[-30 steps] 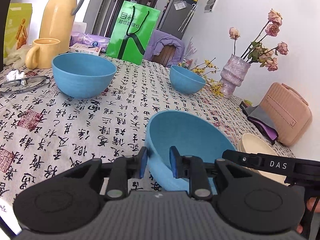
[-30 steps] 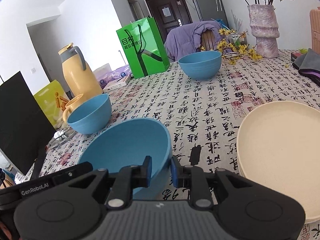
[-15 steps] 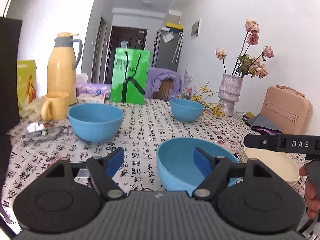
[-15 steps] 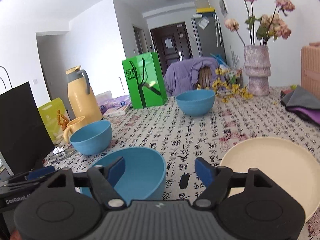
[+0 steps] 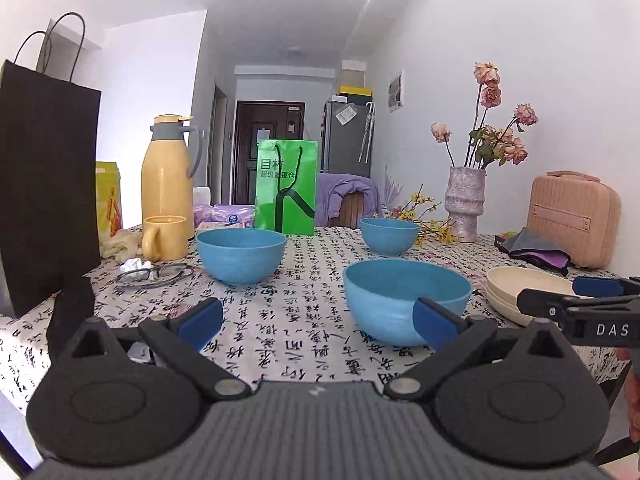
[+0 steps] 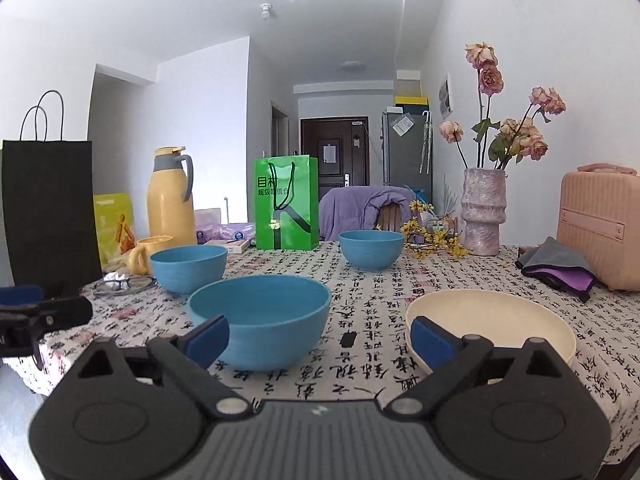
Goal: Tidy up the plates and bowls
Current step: 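Lower the blue bowls onto the table and open both grippers, then move both grippers to the blue bowls near the yellow mug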
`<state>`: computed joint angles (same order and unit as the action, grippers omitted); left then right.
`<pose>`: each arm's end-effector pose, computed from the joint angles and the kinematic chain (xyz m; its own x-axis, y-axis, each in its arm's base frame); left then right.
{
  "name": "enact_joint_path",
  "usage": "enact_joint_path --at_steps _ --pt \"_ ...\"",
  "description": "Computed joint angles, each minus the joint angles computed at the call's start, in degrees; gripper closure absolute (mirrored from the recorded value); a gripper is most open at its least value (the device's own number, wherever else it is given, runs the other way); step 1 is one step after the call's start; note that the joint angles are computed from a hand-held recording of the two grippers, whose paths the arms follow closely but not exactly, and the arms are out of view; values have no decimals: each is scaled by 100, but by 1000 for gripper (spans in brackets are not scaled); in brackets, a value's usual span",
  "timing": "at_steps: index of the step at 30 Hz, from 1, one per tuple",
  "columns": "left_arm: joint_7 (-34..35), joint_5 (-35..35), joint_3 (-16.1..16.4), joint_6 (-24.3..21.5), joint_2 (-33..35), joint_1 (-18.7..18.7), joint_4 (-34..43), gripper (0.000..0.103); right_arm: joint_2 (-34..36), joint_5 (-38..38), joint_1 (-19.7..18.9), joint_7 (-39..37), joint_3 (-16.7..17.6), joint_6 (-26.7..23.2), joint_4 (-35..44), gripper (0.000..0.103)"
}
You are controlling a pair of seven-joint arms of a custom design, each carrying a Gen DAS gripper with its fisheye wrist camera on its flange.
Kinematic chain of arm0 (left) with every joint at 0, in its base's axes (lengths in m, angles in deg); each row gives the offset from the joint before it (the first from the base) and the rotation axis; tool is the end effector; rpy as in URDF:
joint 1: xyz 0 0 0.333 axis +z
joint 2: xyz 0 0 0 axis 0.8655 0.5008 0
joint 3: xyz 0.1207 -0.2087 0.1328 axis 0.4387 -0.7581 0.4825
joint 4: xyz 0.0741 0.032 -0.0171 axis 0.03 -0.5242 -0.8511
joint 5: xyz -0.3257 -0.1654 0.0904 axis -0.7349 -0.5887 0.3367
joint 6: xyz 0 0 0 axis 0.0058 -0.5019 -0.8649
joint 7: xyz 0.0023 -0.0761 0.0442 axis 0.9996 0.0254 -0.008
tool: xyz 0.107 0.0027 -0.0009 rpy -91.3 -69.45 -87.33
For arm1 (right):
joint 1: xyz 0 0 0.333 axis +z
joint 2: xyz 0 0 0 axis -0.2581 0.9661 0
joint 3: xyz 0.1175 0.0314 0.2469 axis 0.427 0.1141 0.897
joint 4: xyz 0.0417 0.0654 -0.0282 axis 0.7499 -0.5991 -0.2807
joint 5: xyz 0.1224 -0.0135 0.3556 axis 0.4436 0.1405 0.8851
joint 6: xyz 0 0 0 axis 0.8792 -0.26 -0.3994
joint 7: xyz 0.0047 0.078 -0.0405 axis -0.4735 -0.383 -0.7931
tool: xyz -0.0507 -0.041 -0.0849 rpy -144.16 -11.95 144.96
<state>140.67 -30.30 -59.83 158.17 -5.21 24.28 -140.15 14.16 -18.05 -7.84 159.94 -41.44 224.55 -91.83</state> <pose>0.6910 -0.2765 0.3641 -0.2052 -0.9773 0.0531 -0.2133 -0.0084 -0.9770 0.6853 0.0584 0.3511 0.0447 -0.9980 -0.0445 -0.2534 0.0317 -0.9668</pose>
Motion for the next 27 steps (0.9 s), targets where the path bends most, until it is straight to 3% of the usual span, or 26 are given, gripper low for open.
enact_joint_path --at_steps 2,8,19,24,27 --pt "54 -74 -106 244 -235 -12 -466 0 -129 123 142 -88 -43 196 -355 5" --pt "475 -200 -615 697 -654 204 -1242 0 -379 -434 29 114 288 356 -995 5" --pt "1237 -654 -1102 787 -613 497 -1129 0 -367 -696 39 146 301 269 -998 4" --pt "1402 -789 -1113 687 -562 521 -983 0 -274 -705 55 141 280 289 -858 4" --pt "1501 -1052 -895 514 -458 408 -741 0 -160 -732 57 130 293 336 -657 4"
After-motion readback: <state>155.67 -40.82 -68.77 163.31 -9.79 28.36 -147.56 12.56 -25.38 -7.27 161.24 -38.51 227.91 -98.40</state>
